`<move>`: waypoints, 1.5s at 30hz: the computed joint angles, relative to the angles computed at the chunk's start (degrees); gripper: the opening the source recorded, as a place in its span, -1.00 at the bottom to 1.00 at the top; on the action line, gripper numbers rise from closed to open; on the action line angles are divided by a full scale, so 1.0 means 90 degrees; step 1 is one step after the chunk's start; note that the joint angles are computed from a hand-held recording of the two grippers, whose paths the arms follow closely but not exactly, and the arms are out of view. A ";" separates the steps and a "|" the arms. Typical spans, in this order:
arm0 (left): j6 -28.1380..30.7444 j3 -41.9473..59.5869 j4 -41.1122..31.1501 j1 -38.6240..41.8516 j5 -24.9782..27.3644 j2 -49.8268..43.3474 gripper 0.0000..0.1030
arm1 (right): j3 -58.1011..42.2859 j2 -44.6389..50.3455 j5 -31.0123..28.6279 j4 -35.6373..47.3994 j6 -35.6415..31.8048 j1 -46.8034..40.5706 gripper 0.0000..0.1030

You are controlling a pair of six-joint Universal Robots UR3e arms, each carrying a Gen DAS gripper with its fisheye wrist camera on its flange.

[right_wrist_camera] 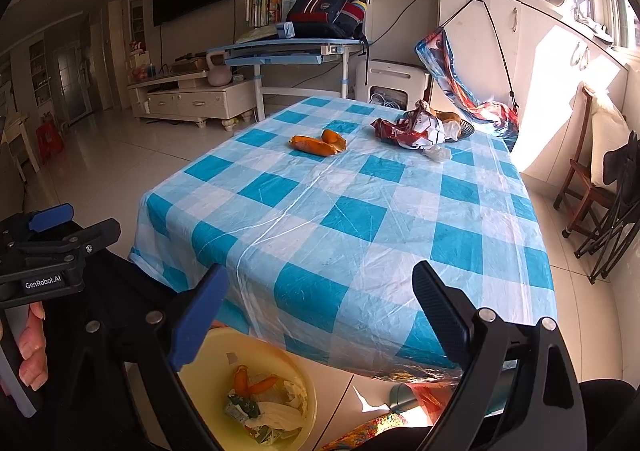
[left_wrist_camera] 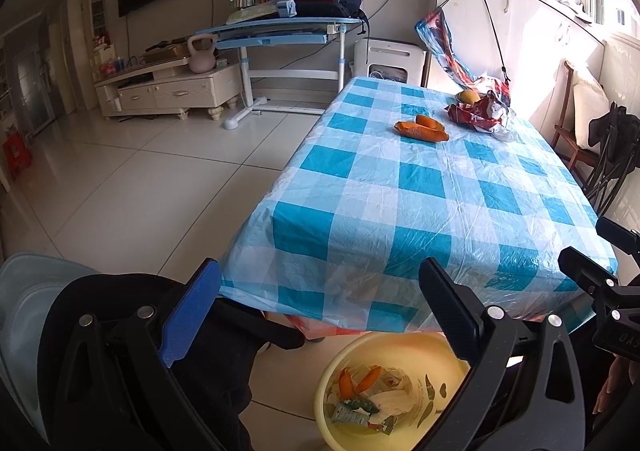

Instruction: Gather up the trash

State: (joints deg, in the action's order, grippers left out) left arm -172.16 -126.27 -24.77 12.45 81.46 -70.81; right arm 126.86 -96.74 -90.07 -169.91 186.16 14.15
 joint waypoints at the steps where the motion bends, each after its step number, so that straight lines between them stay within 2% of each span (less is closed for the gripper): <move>1: 0.0009 -0.0015 0.0005 0.0002 0.0001 0.0006 0.86 | -0.0008 0.0007 -0.0001 0.0001 0.0002 0.0005 0.74; 33: -0.0011 0.0066 -0.0001 -0.0087 0.0085 -0.0113 0.86 | -0.0051 0.0038 -0.0033 0.0016 0.0013 0.0058 0.74; 35: 0.0003 0.0110 -0.0108 -0.0005 -0.0054 -0.0119 0.86 | -0.0025 -0.0046 0.0207 -0.0017 0.0047 -0.0080 0.74; 38: -0.0004 0.0319 -0.0278 0.0230 -0.0367 -0.0197 0.86 | -0.0066 -0.0281 0.0914 0.0106 0.0111 -0.0640 0.74; 42: 0.0025 0.0818 -0.0222 0.0209 -0.0367 -0.0622 0.86 | -0.0338 -0.0348 0.1573 0.0434 0.0159 -0.1497 0.74; 45: -0.0030 0.1494 -0.0256 -0.0016 -0.0176 -0.1292 0.86 | -0.0846 0.0033 0.1883 0.0611 0.0045 -0.1965 0.74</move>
State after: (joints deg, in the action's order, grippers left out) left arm -172.42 -112.82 -27.08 12.31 79.87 -82.44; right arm 119.25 -96.45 -73.13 -164.41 186.57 -3.54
